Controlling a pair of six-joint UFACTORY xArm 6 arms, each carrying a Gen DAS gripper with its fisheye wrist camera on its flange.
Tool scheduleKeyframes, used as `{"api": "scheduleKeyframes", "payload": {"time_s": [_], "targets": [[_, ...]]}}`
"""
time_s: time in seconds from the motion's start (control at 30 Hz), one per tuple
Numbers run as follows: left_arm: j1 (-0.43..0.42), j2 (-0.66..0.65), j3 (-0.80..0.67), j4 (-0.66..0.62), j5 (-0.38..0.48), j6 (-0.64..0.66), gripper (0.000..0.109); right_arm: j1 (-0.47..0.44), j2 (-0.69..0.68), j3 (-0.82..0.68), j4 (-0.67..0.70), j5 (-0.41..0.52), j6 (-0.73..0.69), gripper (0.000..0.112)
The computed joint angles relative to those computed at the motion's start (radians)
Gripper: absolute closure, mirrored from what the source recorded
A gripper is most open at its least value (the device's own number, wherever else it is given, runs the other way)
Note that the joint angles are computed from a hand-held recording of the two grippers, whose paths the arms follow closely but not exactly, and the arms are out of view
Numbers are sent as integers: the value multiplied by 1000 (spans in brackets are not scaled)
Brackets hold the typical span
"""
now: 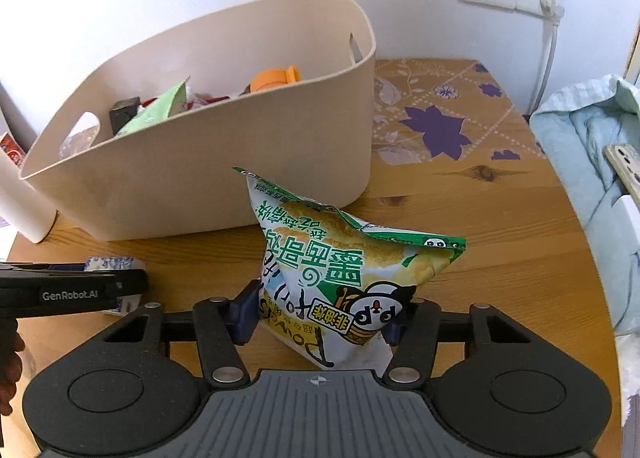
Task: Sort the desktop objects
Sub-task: 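Grasp the blue-white tissue pack with the left tool while the right tool grasps the green-white snack bag, then lift the tissue pack and snack bag over the beige basket with both tools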
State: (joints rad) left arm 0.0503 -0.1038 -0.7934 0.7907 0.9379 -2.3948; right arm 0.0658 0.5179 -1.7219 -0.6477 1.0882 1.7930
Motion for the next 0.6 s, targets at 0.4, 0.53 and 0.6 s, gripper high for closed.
{"api": "scheduleKeyframes", "payload": {"time_s": [0.4,0.53,0.6], "targets": [[-160,-8,-100,-30,294,-65,45,77,-114,54,-108,89,21,58],[-215,-9,-147,-42,407,-84,45,94,-153,68,-147,122,21,58],[-241,-9,-171,-42,467,-86,45,99,-165,63,-167,137,4,58]]}}
